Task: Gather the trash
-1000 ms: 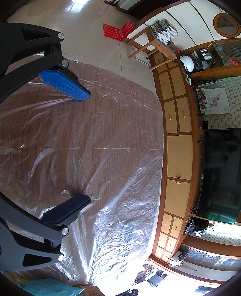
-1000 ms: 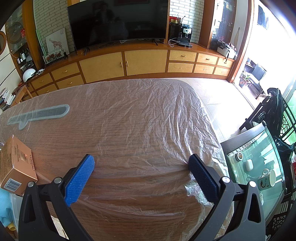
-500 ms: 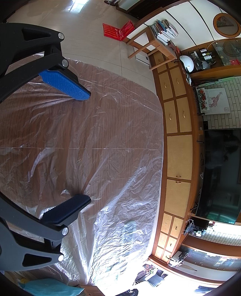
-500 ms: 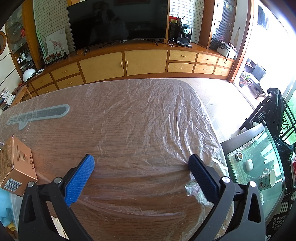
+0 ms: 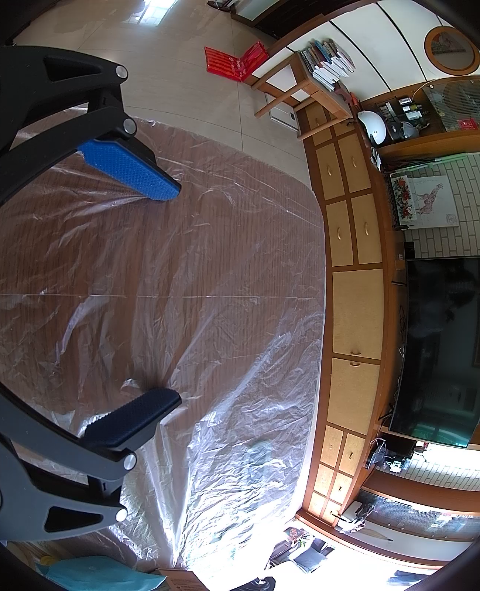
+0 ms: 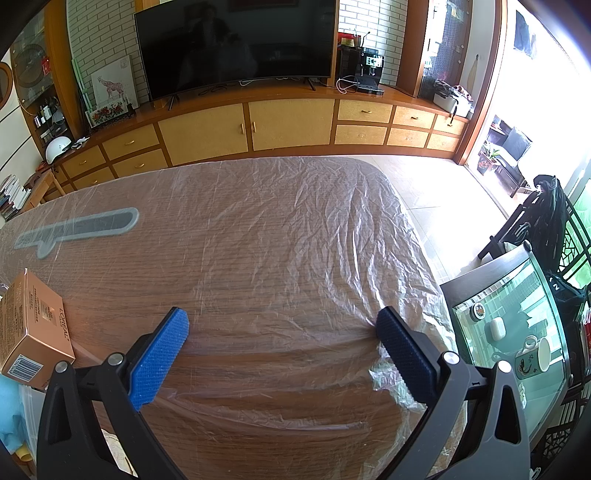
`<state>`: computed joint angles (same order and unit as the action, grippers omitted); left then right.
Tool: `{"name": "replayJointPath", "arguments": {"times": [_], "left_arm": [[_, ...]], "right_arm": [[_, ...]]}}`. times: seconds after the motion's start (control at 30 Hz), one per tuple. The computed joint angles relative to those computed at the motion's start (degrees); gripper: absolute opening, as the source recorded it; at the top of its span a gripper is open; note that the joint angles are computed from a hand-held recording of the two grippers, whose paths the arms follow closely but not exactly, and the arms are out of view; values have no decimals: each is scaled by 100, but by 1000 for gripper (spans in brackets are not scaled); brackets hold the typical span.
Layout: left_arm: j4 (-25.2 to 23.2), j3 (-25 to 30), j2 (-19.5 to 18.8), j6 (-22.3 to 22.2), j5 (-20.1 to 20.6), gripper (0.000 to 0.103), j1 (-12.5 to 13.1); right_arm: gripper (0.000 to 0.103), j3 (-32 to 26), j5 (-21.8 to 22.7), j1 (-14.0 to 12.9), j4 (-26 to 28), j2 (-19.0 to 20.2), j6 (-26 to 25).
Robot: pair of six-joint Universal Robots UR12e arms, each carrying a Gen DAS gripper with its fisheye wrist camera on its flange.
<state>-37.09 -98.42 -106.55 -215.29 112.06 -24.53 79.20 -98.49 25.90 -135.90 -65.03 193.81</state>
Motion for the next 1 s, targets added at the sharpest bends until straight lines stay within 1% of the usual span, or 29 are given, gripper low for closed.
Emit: {"name": "replayJointPath", "arguments": {"times": [0.87,0.93,0.97,1.0], "left_arm": [[15,-52,44,11,-7,102,11],[-60,-36,49,-36,-12,102,12],[-201,2,54,-134,22,102,7],[-310,42,63,-267,174,101,-26]], "right_arm": [[99,-71,14,-17,41,31,-16],[99,-105,27,-27,114,38,-36],[99,-168,-81,-17,270,46,59],[99,-251,-401,32,439,62,187]]}}
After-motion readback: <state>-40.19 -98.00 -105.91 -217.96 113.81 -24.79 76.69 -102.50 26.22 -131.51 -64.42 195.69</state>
